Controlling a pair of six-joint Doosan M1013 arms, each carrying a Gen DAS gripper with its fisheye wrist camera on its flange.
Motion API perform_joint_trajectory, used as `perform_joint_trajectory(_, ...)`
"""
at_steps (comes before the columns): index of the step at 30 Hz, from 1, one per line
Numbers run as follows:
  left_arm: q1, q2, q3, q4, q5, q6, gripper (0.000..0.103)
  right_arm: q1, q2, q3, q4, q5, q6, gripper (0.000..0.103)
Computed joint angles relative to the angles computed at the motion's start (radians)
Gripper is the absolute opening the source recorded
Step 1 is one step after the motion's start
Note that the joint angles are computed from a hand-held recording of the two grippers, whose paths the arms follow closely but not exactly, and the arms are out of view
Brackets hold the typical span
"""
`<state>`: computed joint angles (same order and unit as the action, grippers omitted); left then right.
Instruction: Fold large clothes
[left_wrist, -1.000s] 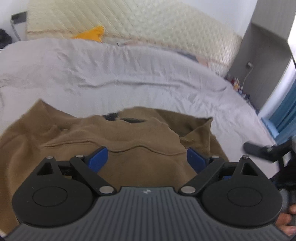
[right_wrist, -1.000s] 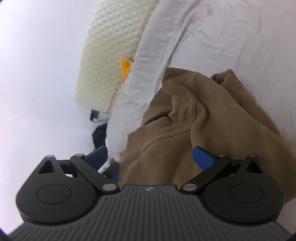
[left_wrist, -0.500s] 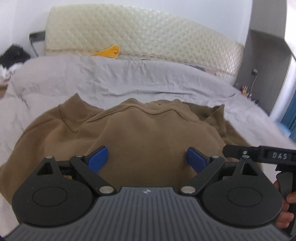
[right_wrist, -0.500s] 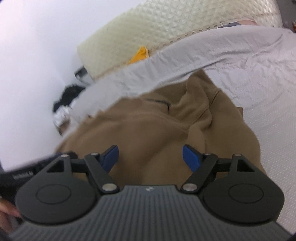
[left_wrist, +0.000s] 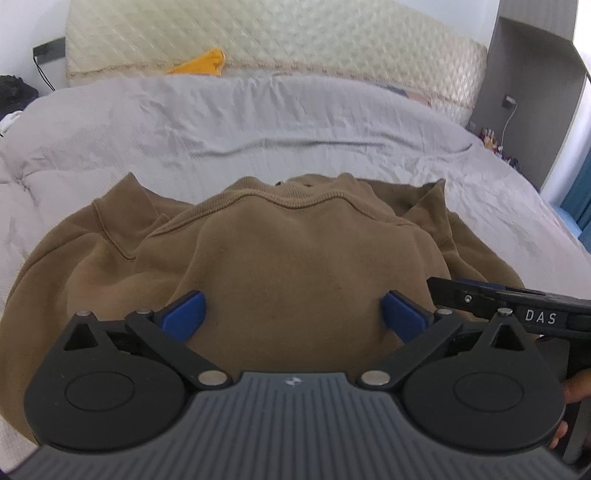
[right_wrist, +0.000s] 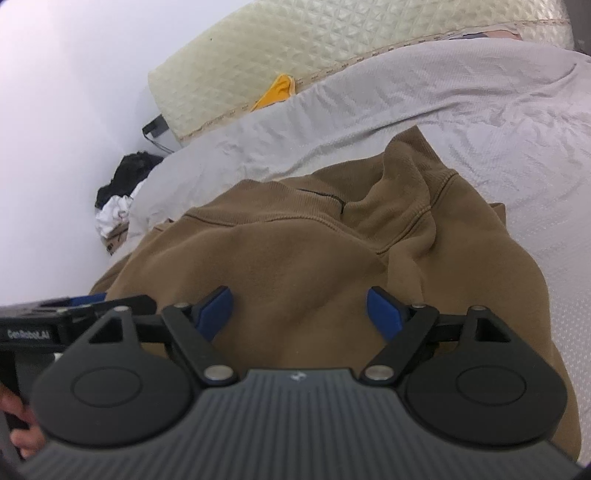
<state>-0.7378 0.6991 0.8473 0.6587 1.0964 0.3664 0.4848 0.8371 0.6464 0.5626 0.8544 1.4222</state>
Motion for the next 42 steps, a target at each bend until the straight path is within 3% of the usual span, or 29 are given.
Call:
perform_joint_trajectory(9, 0.009, 0.043, -0.071, -0.02, 0.062, 0.025, 0.103, 0.011, 0.011, 0.008, -0.018, -0.056, -0.015, 0.086)
perform_joint_trajectory(14, -0.016, 0.0, 0.001, 0.054, 0.015, -0.076, 0.103, -0.001, -0.036, 0.096, 0.08, -0.112, -0.067, 0.086)
perform_joint_trajectory(17, -0.046, -0.041, 0.061, 0.122, 0.004, -0.172, 0.103, -0.012, -0.074, 0.144, 0.135, -0.108, -0.084, 0.086)
perform_joint_trajectory(22, -0.113, -0.142, 0.227, 0.305, -0.027, -0.44, 0.103, -0.02, -0.166, 0.277, 0.203, -0.222, -0.059, 0.088)
perform_joint_trajectory(27, -0.157, -0.205, 0.365, 0.409, 0.024, -0.741, 0.103, -0.022, -0.228, 0.366, 0.242, -0.241, 0.015, 0.088)
perform_joint_trajectory(30, -0.149, -0.237, 0.432, 0.374, -0.021, -0.889, 0.103, -0.02, -0.258, 0.422, 0.222, -0.242, 0.098, 0.088)
perform_joint_trajectory(33, -0.14, -0.248, 0.462, 0.325, -0.037, -0.989, 0.103, -0.027, -0.261, 0.45, 0.249, -0.192, 0.187, 0.1)
perform_joint_trajectory(38, -0.132, -0.267, 0.524, 0.323, -0.1, -1.136, 0.103, -0.041, -0.218, 0.418, 0.276, -0.052, 0.383, 0.103)
perform_joint_trajectory(42, -0.128, -0.281, 0.568, 0.358, -0.14, -1.279, 0.103, -0.049, -0.205, 0.445, 0.425, -0.097, 0.374, 0.103)
